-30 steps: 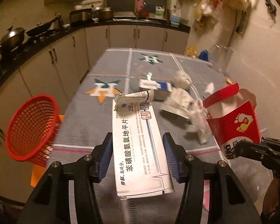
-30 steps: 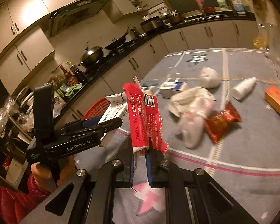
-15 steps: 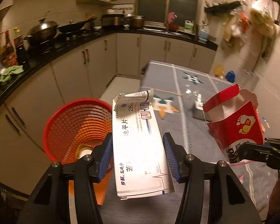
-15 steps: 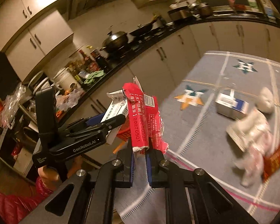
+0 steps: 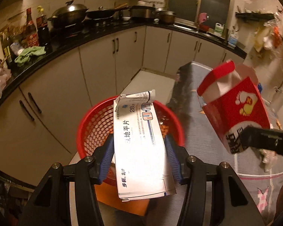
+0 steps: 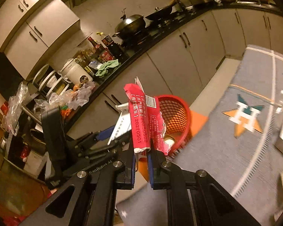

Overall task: Collect trash
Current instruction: 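Carry both boxes over the red basket and open both tools to drop them, then move both open tools back over the table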

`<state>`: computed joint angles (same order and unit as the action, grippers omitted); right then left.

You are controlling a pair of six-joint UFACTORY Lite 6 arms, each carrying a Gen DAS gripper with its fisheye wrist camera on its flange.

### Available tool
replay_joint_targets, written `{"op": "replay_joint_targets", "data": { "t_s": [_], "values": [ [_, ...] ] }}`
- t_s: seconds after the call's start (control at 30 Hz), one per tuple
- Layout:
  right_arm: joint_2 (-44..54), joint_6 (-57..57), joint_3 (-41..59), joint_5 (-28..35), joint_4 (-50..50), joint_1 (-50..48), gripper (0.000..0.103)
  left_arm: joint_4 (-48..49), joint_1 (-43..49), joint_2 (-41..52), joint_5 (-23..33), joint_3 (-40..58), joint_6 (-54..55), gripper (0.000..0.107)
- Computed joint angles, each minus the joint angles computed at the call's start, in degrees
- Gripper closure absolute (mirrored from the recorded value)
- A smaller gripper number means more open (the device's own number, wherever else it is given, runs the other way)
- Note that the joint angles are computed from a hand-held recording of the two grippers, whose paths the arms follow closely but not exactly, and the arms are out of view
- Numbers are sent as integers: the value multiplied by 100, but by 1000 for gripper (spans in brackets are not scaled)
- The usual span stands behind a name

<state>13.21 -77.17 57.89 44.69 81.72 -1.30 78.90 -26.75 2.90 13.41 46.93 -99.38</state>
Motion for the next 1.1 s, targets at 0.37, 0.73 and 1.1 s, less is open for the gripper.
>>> {"op": "replay_joint_targets", "data": {
  "t_s": [0.37, 0.73, 1.1],
  "values": [
    [2377, 1147, 2288, -435, -337, 728, 87, 1135, 735, 1062, -456, 407, -1085, 55],
    [2222, 929, 1969, -477, -135, 484, 40, 1074, 794, 869, -564, 367, -1170, 35],
    [-385, -380, -936, -178, 319, -905, 40, 243, -333, -315, 31, -192, -647, 35]
  ]
}}
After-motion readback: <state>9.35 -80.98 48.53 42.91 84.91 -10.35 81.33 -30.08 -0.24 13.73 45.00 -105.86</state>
